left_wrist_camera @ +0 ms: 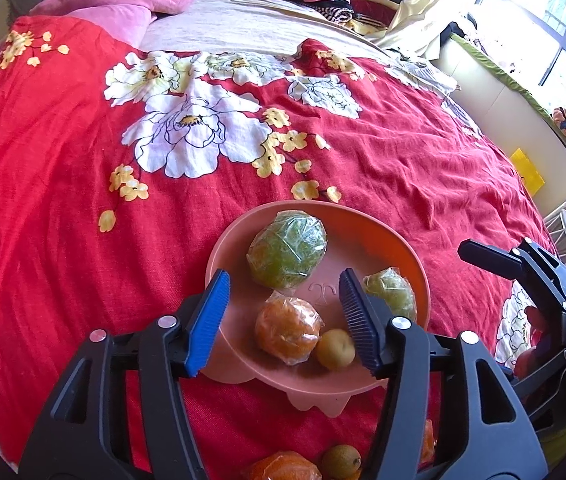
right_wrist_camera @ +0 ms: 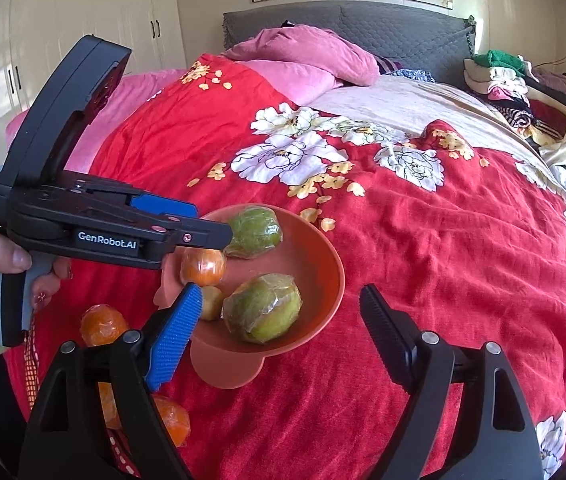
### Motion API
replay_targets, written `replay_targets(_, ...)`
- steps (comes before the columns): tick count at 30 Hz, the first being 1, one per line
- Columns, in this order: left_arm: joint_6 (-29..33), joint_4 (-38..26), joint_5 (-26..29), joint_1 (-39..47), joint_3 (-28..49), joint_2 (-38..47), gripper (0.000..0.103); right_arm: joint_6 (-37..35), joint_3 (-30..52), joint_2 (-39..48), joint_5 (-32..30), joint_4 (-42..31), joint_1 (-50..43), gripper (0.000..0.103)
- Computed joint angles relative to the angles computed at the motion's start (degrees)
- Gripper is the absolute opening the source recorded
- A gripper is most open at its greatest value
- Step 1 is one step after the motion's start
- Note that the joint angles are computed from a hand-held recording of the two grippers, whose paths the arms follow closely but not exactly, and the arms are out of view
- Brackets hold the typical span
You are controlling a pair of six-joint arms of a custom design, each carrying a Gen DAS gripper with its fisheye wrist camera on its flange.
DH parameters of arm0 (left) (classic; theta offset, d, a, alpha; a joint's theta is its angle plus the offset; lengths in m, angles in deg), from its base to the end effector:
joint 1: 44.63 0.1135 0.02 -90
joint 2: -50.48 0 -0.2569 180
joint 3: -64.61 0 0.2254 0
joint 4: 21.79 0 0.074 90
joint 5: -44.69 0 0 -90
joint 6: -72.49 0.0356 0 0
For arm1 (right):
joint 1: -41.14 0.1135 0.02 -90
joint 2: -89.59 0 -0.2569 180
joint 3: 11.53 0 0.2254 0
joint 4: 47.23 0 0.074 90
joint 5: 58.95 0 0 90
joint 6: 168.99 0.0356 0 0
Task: Organize fruits
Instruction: 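Open the left gripper to drop the wrapped orange, withdraw both grippers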
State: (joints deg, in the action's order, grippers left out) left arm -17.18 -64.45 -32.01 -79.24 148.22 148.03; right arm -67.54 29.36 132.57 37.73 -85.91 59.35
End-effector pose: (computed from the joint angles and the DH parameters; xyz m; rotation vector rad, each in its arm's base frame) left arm 0.2689 -0.1955 0.2232 0.8685 2.4563 -0.5203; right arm 0.1344 0.0399 0.2090 -0.0736 2.2792 0.1387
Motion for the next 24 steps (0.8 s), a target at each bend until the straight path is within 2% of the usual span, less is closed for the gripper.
replay_targets(13, -1.9, 0.2, -0.8, 1.4, -3.6, -7.4, 0.081, 1.1, 1.4, -4.3, 2.1, -3.7, 1.2, 0.088)
replay_targets(20, -2.6, 0.0, -1.4, 1.3, -5.8, -11.1, 0.091, 2.5, 2.6, -6.6, 4.5, -6.3, 3.9, 0.09)
replay_targets(24, -3.0, -0.1, -1.2, 1.7, -7.0, -13.0, 0.093, 3.6, 3.6, -7.9, 6.7, -8.4, 6.4, 0.092)
